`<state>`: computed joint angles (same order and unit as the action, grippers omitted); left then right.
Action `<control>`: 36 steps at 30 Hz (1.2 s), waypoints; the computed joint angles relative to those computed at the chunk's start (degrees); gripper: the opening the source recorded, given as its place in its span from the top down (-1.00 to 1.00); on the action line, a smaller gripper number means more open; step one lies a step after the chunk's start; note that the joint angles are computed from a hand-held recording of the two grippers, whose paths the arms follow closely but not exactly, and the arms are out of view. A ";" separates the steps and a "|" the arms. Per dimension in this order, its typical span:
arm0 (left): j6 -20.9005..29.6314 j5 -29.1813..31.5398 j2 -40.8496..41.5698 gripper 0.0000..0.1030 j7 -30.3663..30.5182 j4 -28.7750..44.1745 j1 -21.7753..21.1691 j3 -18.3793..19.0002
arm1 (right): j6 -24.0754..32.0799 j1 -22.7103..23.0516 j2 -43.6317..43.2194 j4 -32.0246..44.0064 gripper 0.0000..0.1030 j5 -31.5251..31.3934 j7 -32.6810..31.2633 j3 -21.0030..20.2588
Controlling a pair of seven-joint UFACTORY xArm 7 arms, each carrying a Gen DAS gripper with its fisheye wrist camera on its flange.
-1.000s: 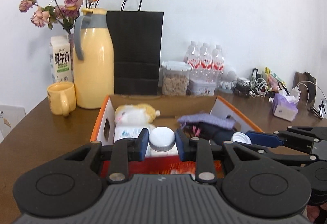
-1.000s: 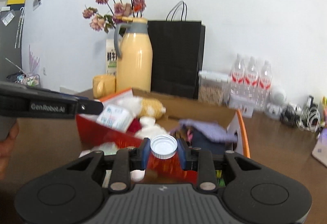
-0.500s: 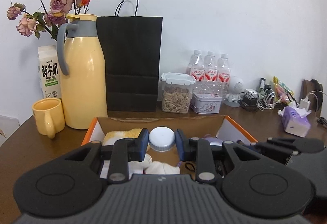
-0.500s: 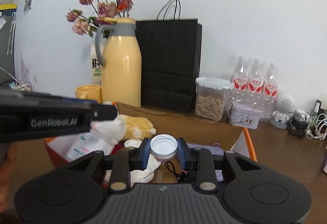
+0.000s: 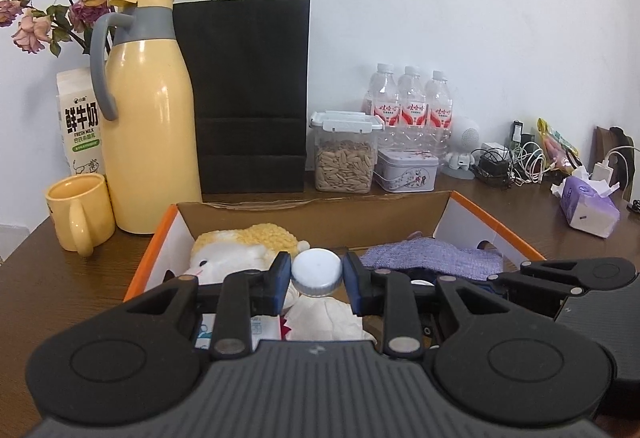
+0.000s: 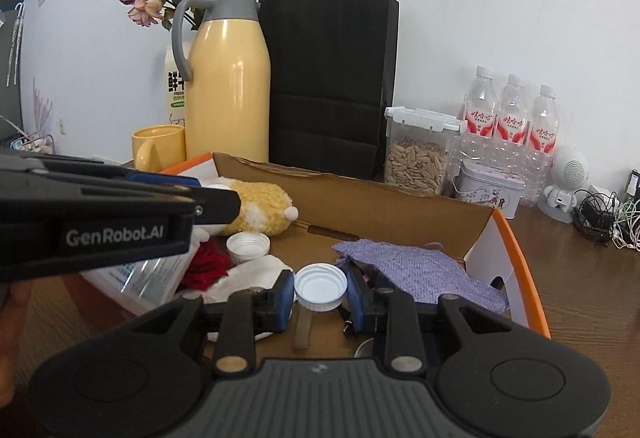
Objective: Organize objects
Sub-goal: 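Open both tools to drop the caps into the box, then withdraw both open tools from the box back over the table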
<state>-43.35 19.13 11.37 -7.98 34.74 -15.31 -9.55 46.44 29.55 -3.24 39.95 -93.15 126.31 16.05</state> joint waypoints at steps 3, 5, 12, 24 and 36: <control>-1.15 0.22 -0.59 0.01 -0.57 -0.72 0.49 0.20 | 0.28 0.20 -0.53 -0.45 0.22 0.73 0.36 0.20; -2.24 0.14 -1.00 -0.23 -0.80 -1.23 0.69 0.35 | 1.13 0.38 -1.02 -0.81 -0.06 0.82 0.70 0.52; -6.14 -6.36 -1.61 -1.00 2.63 -2.91 -1.02 0.60 | 5.54 1.38 -2.17 -1.54 -0.96 1.16 2.01 1.72; -7.96 -6.31 -2.80 -1.00 1.81 -4.21 -0.75 0.81 | 7.45 1.90 -3.78 -2.30 -1.00 2.73 2.54 2.55; -8.62 -4.85 -7.88 -1.00 1.73 -8.48 0.75 2.06 | 9.62 2.29 -11.72 -6.82 -1.00 10.12 -1.49 5.48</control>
